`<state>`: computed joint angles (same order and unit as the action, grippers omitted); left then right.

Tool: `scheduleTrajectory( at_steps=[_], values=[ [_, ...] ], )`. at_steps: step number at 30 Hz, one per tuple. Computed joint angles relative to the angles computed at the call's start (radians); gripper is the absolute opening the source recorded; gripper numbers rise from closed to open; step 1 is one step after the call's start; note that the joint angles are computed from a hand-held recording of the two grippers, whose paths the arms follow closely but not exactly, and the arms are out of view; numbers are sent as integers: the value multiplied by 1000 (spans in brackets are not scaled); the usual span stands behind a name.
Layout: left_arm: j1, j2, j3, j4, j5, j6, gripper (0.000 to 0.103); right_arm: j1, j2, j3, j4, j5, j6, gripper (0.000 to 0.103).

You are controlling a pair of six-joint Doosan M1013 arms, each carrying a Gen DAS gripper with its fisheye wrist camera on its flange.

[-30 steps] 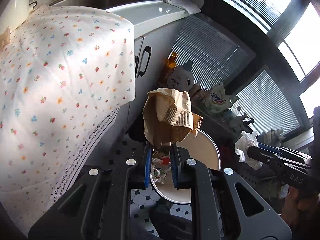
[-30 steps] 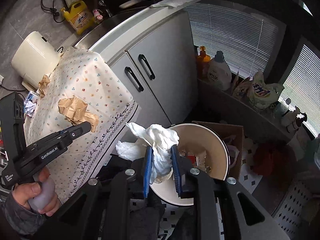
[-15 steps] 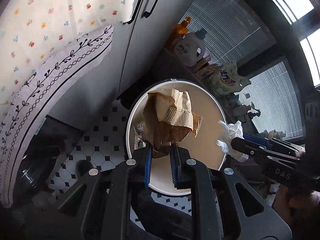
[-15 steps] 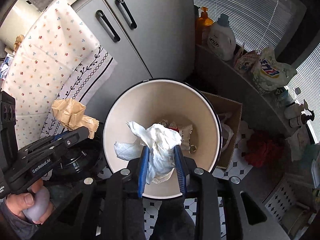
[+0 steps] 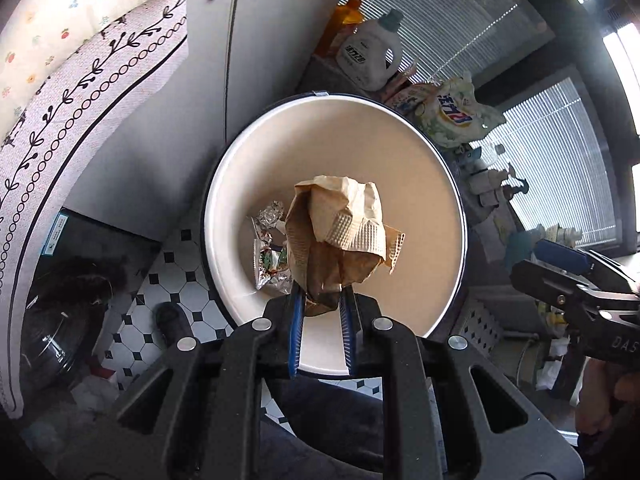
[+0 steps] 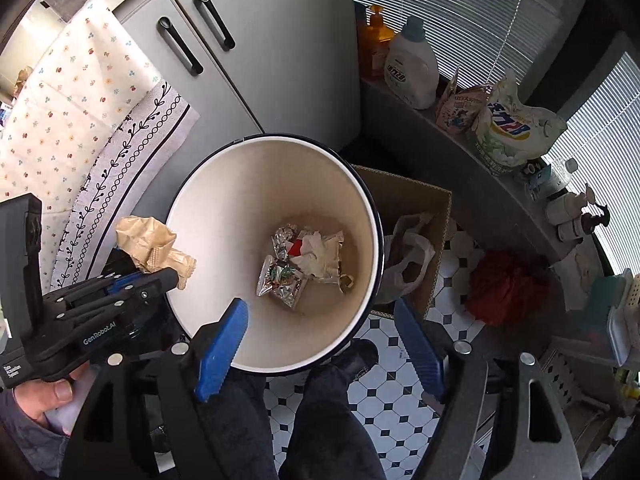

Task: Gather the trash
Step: 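Open both grippers to drop the paper bag and tissue into the bin, then move both open grippers back over the counter toward the remaining trash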

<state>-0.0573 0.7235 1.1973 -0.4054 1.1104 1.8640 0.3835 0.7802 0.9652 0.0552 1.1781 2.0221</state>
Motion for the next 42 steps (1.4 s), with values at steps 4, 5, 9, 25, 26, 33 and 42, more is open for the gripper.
scheduleTrajectory(
  at_steps=[4, 5, 9, 25, 26, 33, 42],
  values=[
    [-21, 20, -30, 19, 48, 30, 17, -7, -44, 59, -10, -36, 55, 77],
    [-25, 24, -38, 20, 62, 43, 18, -9, -55, 75, -13, -44, 72, 77],
    [-35, 45, -77, 0, 141, 77, 70, -13, -99, 135, -30, -78, 154, 77],
    [38, -12, -175, 20, 133, 81, 97, 5, -136, 132, -65, -117, 301, 93],
    [45, -18, -179, 18, 125, 78, 97, 10, -131, 117, -65, -119, 294, 94],
    [105, -48, -197, -4, 78, 55, 97, 41, -67, -35, -66, -110, 239, 95],
    [181, -68, -228, -29, -3, 28, 97, 81, 73, -344, -64, -13, 162, 95]
  ],
)
